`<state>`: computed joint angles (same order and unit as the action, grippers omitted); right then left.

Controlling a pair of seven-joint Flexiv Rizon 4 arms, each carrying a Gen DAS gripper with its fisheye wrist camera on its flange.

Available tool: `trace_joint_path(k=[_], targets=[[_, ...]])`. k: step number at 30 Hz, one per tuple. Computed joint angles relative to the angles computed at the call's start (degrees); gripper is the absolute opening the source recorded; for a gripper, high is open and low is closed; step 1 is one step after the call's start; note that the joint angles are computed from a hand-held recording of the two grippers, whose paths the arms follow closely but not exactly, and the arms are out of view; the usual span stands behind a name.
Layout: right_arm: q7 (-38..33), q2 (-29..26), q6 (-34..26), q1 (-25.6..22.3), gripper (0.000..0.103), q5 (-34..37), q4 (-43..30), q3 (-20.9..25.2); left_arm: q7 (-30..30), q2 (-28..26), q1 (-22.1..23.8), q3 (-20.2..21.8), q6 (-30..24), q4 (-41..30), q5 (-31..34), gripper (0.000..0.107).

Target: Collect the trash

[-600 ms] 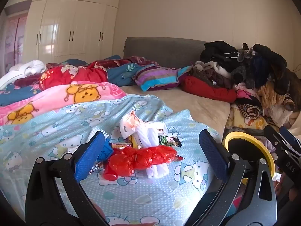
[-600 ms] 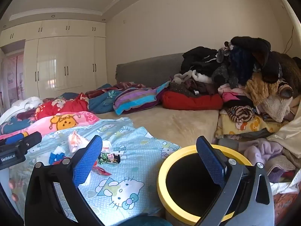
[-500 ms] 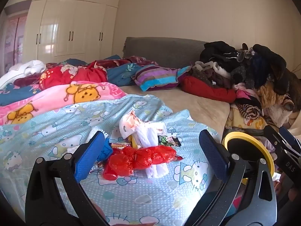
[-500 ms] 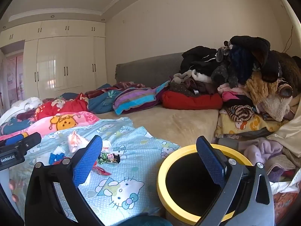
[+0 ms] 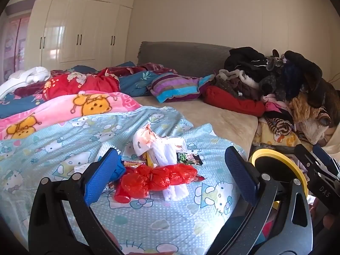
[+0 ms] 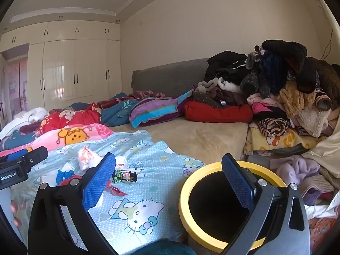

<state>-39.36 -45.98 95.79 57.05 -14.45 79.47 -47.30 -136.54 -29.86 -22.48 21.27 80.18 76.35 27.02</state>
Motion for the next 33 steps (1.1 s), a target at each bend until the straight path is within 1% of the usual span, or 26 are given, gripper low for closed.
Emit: trace_joint_path(k=[7, 14, 15, 16, 17, 21, 28, 29, 30, 33], targets=[[-0.2, 0.2, -0.2, -0.5, 0.097, -0.3, -0.3, 0.6, 0.0, -0.1, 0.1, -0.2, 0.0, 0.1, 0.0, 0.092], [0.0, 0.2, -0.1, -0.4, 0.097, -0.5, -0.3, 0.5, -0.7, 0.0, -0.5, 0.4, 0.3, 0.4, 0.5, 0.092], [-0.1, 0.2, -0.2, -0.4, 0.097, -0.5, -0.4, 0.5, -0.3, 0.1, -0.3, 0.1, -0.4, -0.1, 0.1, 0.092], [0.0, 0.1, -0.1, -0.3, 0.097, -0.5, -0.4, 0.3, -1.4, -0.7, -1.3, 0.7, -0.9, -1.0, 0.6, 0.092], [0.0, 0.1, 0.0, -0.3, 0.097, -0.4, -0.3, 0.3, -1.1, -0.4, -1.2, 0.4, -1.6, -1.1, 0.5, 0.092], [-0.1, 0.2, -0.1, -0.4, 0.097, -0.5, -0.4, 0.6, 0.0, -0.2, -0.1, -1.3, -1.4, -1.2, 0.2, 0.092], [-0.1, 0.0, 0.0, -0.3, 0.097, -0.4, -0.3, 0.4, -1.2, -0.5, -1.1, -1.1, -3.0, -2.6, 1.0, 0.092], [-0.1, 0.0, 0.0, -0.3, 0.097, -0.4, -0.3, 0.5, -1.6, -0.5, -1.2, -1.0, -2.8, -2.4, 1.4, 0.092], [-0.2, 0.1, 0.1, -0.4, 0.097, -0.4, -0.3, 0.6, -0.7, 0.0, 0.2, -1.8, -1.7, -1.3, 1.2, 0.092], [-0.3, 0.0, 0.0, -0.4, 0.097, -0.4, -0.4, 0.7, -1.1, -0.2, -0.2, -1.5, -1.8, -1.6, 1.2, 0.092]])
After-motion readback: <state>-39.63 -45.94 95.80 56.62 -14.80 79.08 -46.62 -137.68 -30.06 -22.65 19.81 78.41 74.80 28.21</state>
